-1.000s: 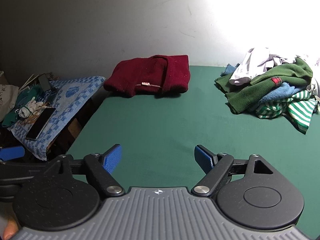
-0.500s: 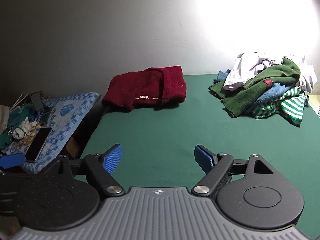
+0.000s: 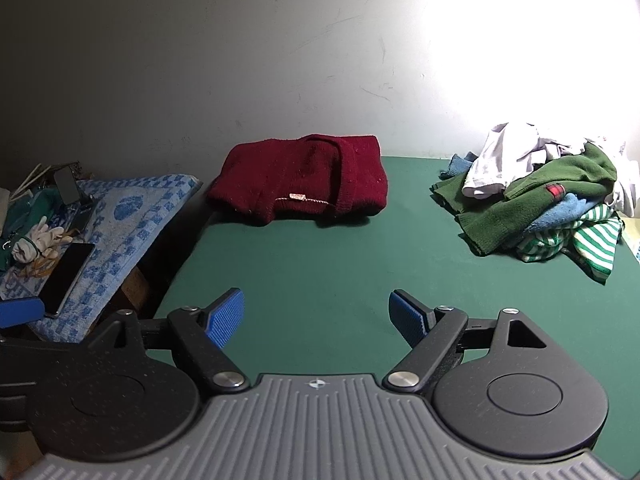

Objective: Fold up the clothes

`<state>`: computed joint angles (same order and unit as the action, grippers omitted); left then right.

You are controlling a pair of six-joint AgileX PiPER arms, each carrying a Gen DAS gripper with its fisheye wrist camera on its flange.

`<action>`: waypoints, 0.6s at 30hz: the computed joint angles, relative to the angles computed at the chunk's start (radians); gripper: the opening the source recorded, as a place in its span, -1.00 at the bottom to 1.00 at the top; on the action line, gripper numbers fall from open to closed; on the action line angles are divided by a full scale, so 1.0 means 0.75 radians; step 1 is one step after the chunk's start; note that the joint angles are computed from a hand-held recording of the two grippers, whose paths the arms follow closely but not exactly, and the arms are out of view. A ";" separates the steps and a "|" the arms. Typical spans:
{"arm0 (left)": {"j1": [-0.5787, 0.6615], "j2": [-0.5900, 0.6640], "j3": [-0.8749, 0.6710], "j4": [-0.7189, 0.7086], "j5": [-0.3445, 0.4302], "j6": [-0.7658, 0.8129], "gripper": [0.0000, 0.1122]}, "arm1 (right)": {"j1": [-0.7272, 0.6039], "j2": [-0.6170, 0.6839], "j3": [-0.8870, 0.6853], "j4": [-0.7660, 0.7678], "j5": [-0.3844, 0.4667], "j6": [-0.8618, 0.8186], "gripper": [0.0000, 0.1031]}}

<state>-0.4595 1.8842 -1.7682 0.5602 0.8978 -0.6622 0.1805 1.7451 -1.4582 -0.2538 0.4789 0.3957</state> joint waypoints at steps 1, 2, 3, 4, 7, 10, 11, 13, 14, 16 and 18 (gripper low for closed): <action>0.008 0.015 -0.024 0.002 0.007 0.012 0.82 | -0.002 0.016 -0.020 0.011 0.008 -0.006 0.57; 0.018 0.029 -0.053 -0.004 0.012 0.028 0.82 | -0.006 0.032 -0.046 0.026 0.019 -0.013 0.54; 0.029 0.044 -0.082 -0.010 0.018 0.045 0.82 | -0.009 0.052 -0.078 0.037 0.037 -0.012 0.52; 0.041 0.064 -0.122 -0.017 0.028 0.066 0.82 | -0.013 0.072 -0.113 0.047 0.056 -0.010 0.51; 0.073 0.122 -0.242 -0.028 0.063 0.101 0.82 | -0.025 0.134 -0.225 0.052 0.114 0.017 0.51; 0.106 0.188 -0.382 -0.067 0.112 0.141 0.82 | -0.022 0.192 -0.336 0.016 0.182 0.038 0.51; 0.112 0.196 -0.397 -0.077 0.112 0.141 0.82 | -0.020 0.204 -0.361 0.005 0.198 0.043 0.51; 0.120 0.208 -0.413 -0.094 0.108 0.138 0.82 | -0.017 0.217 -0.393 -0.004 0.221 0.041 0.52; 0.123 0.210 -0.411 -0.103 0.103 0.138 0.82 | -0.017 0.217 -0.396 0.000 0.224 0.032 0.52; 0.126 0.215 -0.405 -0.123 0.094 0.145 0.82 | -0.015 0.220 -0.401 -0.001 0.231 0.015 0.52; 0.130 0.224 -0.406 -0.144 0.093 0.155 0.82 | -0.015 0.221 -0.404 -0.004 0.236 0.009 0.52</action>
